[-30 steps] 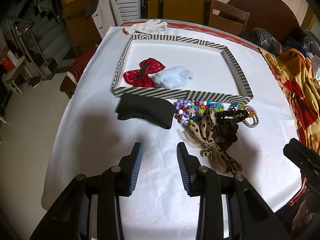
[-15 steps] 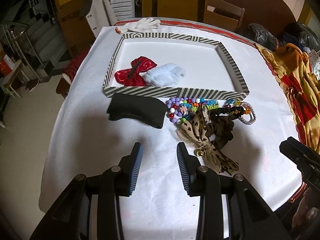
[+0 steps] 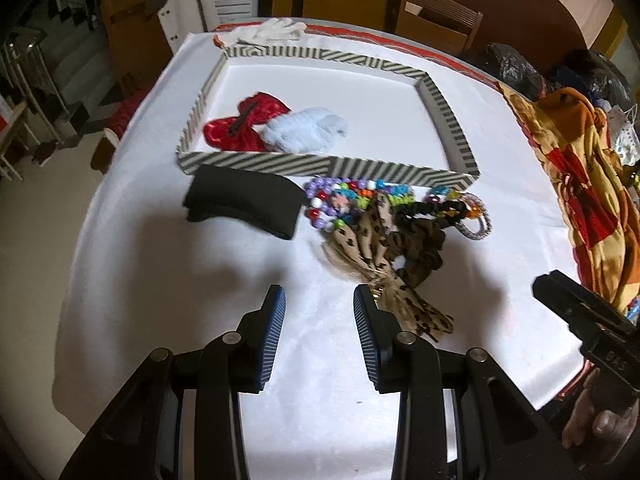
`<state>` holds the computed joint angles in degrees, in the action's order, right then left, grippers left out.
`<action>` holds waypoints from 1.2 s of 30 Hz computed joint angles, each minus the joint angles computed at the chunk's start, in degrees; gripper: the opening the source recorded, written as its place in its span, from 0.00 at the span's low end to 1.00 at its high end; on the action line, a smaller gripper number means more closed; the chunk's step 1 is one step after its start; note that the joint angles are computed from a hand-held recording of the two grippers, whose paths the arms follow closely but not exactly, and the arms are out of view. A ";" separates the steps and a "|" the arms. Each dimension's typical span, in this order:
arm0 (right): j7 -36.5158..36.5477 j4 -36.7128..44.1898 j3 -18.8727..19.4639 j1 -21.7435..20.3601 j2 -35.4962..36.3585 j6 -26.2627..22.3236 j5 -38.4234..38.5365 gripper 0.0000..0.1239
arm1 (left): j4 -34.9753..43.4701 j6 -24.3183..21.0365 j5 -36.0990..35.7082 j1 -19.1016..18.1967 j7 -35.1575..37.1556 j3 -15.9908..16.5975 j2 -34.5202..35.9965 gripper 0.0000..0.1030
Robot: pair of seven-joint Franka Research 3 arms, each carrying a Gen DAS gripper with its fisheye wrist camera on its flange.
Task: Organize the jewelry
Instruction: 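Grasp the grey beaded ring with the right gripper while the left gripper grasps the leopard-print bow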
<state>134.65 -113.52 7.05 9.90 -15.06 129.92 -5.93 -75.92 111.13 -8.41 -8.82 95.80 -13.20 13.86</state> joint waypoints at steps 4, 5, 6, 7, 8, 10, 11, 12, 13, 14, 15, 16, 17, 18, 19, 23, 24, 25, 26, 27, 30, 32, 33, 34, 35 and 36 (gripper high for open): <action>-0.01 -0.45 -0.27 -0.16 0.24 0.03 0.12 0.58 | 0.33 -1.05 -0.83 -0.11 0.60 -0.40 0.37 0.31; 0.03 -0.58 -0.31 -0.23 0.29 0.12 0.04 0.58 | 0.38 -1.30 -1.05 -0.15 0.82 -0.49 0.46 0.31; 0.05 -0.69 -0.34 -0.34 0.42 0.26 -0.20 0.58 | 0.68 -1.72 -1.14 -0.22 0.87 -0.54 0.66 0.31; 0.00 -0.70 -0.36 -0.48 0.63 0.30 -0.60 0.58 | 0.88 -2.06 -1.25 -0.25 0.88 -0.55 0.78 0.31; 0.01 -0.55 -0.35 -0.65 0.94 0.14 -1.20 0.58 | 1.28 -2.55 -1.50 -0.25 0.87 -0.60 1.06 0.31; -0.03 -0.31 -0.40 -1.11 1.69 0.39 -3.07 0.58 | 1.70 -3.28 -1.99 -0.18 0.92 -0.65 1.41 0.31; 0.05 0.04 -0.41 -1.36 2.24 0.24 -4.19 0.58 | 1.88 -3.59 -1.96 -0.22 0.90 -0.65 1.57 0.31; 0.17 0.60 -0.43 -1.52 2.87 -0.39 -5.12 0.58 | 1.94 -3.74 -1.80 -0.28 0.85 -0.63 1.67 0.31; -0.10 1.21 -0.68 -1.63 3.68 -0.78 -5.75 0.55 | 2.04 -3.87 -1.75 -0.29 0.83 -0.61 1.77 0.31; -0.44 1.41 -1.05 -1.65 4.17 -0.61 -6.01 0.52 | 2.07 -3.89 -1.76 -0.27 0.83 -0.60 1.84 0.31; -0.72 1.61 -1.45 -1.76 4.81 -0.26 -6.31 0.45 | 2.22 -3.93 -1.79 -0.25 0.82 -0.59 1.97 0.31; -0.81 2.11 -1.85 -1.91 5.66 -0.35 -6.45 0.40 | 2.37 -3.99 -1.85 -0.21 0.80 -0.59 2.07 0.31; -0.92 2.50 -2.25 -1.97 6.34 -0.42 -6.33 0.39 | 2.72 -4.16 -1.96 -0.15 0.79 -0.59 2.29 0.31; -1.12 2.97 -2.73 -2.04 7.20 -0.43 -5.91 0.39 | 3.02 -4.28 -2.10 -0.08 0.78 -0.60 2.49 0.31; -1.44 3.46 -3.21 -2.07 8.07 -0.47 -5.23 0.37 | 3.21 -4.32 -2.26 0.00 0.79 -0.61 2.65 0.31; -2.66 4.93 -4.23 -1.88 10.73 -0.15 -5.13 0.32 | 5.22 -5.63 -2.54 0.04 0.53 -0.77 4.15 0.31; -3.32 5.23 -4.45 -1.74 11.33 -0.02 -4.86 0.27 | 5.54 -5.84 -2.67 0.06 0.60 -0.85 4.41 0.31; -4.25 5.49 -4.68 -1.58 11.91 0.15 -4.29 0.20 | 5.87 -6.00 -2.79 0.03 0.72 -0.96 4.69 0.31; -4.84 5.86 -4.83 -1.41 12.44 -0.07 -4.01 0.16 | 6.23 -6.24 -2.80 -0.07 0.80 -1.07 4.98 0.31; -5.59 6.10 -5.01 -1.26 12.95 -0.28 -3.45 0.11 | 6.76 -6.69 -2.93 -0.15 0.90 -1.21 5.39 0.31; -5.88 4.23 -5.35 -0.98 11.89 1.80 -2.13 0.07 | 8.20 -8.00 -3.76 -0.31 0.61 -1.57 6.61 0.31; -5.18 2.66 -5.20 -1.00 10.21 2.64 -2.55 0.06 | 9.08 -8.54 -4.20 -0.50 0.13 -1.77 7.45 0.31; -4.85 1.96 -5.12 -1.08 9.40 2.93 -2.36 0.06 | 9.45 -8.63 -4.74 -0.54 -0.24 -1.93 8.00 0.31; -4.52 0.99 -5.07 -1.21 8.43 3.47 -1.90 0.06 | 9.58 -8.61 -5.26 -0.51 -0.54 -2.06 8.31 0.31; -4.38 0.24 -5.00 -1.37 7.69 3.80 -1.45 0.06 | 9.98 -8.71 -6.13 -0.43 -1.12 -2.25 8.91 0.31; -4.26 -0.61 -4.93 -1.53 6.80 3.96 -0.84 0.06 | 10.34 -8.79 -6.73 -0.44 -1.75 -2.38 9.43 0.31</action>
